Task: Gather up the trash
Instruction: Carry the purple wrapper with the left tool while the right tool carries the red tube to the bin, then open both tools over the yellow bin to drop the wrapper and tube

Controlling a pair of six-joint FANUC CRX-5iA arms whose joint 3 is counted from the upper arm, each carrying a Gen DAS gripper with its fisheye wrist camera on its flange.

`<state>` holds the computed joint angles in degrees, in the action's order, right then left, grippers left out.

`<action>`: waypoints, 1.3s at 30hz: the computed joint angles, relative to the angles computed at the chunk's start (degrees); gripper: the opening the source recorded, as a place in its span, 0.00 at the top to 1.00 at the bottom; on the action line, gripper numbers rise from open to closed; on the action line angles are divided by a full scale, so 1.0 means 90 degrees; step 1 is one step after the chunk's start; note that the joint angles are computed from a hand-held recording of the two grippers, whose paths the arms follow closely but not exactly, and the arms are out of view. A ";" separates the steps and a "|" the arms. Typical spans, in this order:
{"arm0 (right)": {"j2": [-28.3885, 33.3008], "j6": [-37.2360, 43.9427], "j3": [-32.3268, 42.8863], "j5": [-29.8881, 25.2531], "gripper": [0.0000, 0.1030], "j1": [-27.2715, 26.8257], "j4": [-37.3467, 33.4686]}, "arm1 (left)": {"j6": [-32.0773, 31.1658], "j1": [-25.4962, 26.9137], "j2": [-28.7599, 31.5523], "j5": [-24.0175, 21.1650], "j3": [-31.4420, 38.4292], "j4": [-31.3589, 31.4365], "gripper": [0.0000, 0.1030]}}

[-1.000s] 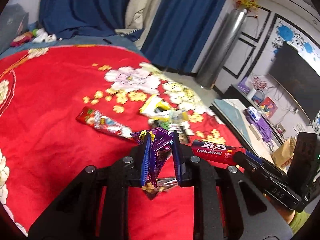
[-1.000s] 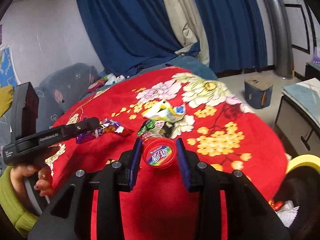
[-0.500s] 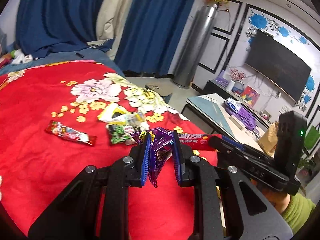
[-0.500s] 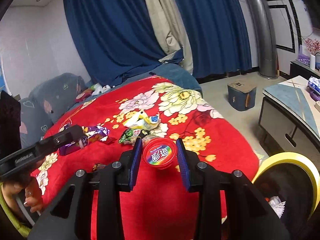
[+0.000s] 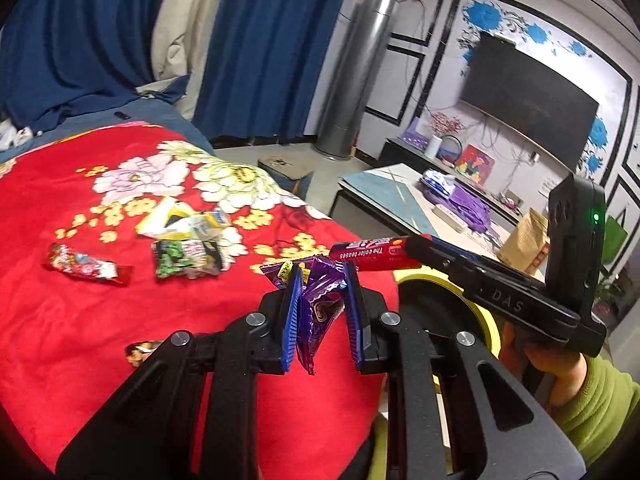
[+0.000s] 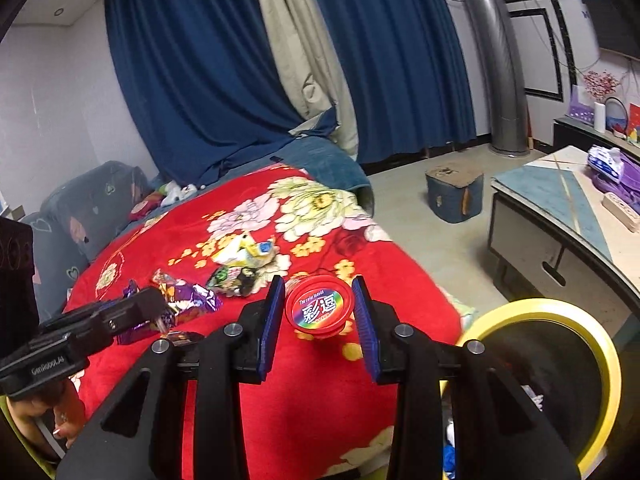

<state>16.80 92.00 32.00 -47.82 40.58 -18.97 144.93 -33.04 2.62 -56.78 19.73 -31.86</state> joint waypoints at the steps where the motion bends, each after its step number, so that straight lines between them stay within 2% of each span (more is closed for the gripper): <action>1: -0.0016 -0.0036 -0.0030 0.0021 0.68 -0.0025 0.0027 | -0.0073 -0.0005 0.0054 0.0030 0.0047 0.0041 0.86; 21: -0.0700 -0.1034 -0.1188 0.0732 0.68 -0.0640 0.0830 | -0.1281 -0.0051 0.0919 0.0461 0.0766 0.0753 0.86; 39: -0.0933 -0.1767 -0.1777 0.0906 0.68 -0.1078 0.1277 | -0.2327 -0.0130 0.1663 0.0631 0.1325 0.1485 0.86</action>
<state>8.40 76.10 16.00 -39.67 30.88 -7.48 123.98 -34.21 17.58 -51.10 31.65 -18.50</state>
